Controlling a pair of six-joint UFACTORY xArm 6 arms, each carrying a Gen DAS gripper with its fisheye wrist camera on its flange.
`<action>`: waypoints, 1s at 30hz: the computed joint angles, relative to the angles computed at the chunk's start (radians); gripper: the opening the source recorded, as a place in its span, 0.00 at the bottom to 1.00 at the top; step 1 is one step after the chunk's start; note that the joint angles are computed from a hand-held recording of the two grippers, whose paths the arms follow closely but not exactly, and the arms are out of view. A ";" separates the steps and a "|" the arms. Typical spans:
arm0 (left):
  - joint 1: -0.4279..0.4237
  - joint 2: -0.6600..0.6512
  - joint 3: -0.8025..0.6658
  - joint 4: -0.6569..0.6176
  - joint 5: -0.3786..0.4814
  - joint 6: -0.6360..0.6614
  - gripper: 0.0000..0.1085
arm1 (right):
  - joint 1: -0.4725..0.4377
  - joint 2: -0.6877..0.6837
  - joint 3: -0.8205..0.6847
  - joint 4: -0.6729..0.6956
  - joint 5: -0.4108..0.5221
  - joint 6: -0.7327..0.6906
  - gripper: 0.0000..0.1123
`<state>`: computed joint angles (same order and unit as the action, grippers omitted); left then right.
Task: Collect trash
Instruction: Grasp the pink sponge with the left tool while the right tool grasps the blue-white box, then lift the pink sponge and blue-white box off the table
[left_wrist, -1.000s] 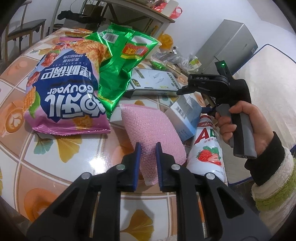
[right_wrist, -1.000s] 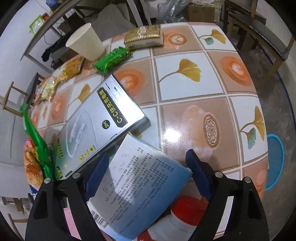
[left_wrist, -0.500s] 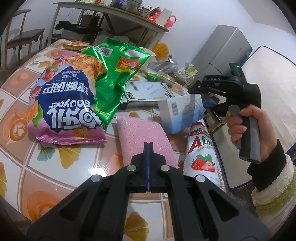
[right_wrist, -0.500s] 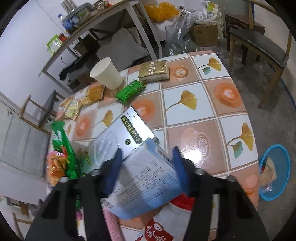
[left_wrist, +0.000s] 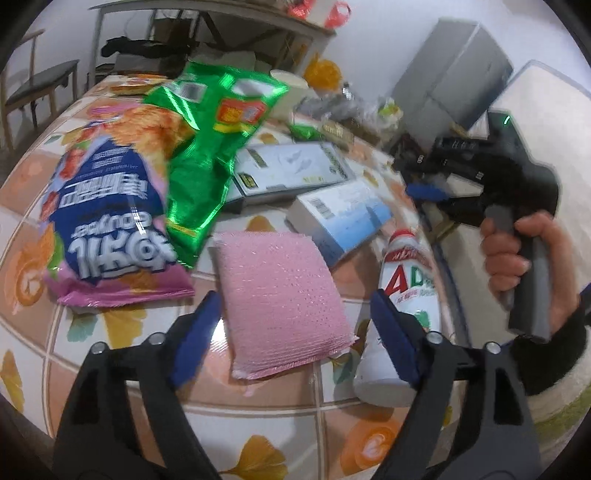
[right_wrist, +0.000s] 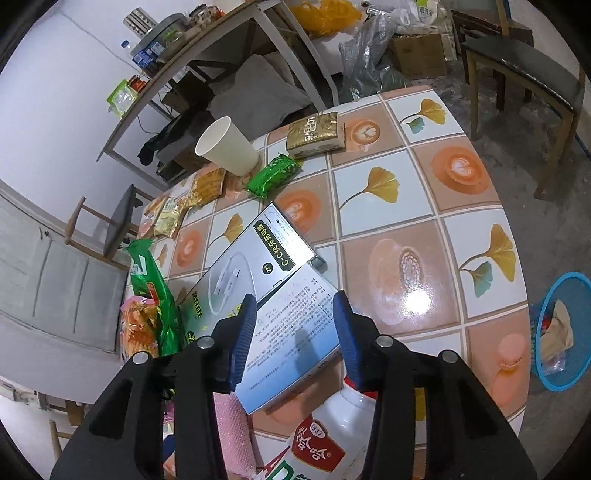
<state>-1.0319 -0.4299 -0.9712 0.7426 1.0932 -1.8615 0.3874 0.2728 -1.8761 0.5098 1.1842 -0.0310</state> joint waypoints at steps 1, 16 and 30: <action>0.007 0.018 -0.017 -0.013 0.010 0.007 0.77 | -0.004 -0.002 0.002 0.010 0.002 -0.004 0.44; 0.098 0.129 -0.085 -0.171 0.010 0.079 0.79 | -0.031 0.024 -0.051 0.055 0.120 0.002 0.66; 0.100 0.063 -0.004 -0.116 -0.053 0.026 0.70 | -0.007 0.243 -0.367 0.035 0.434 0.245 0.76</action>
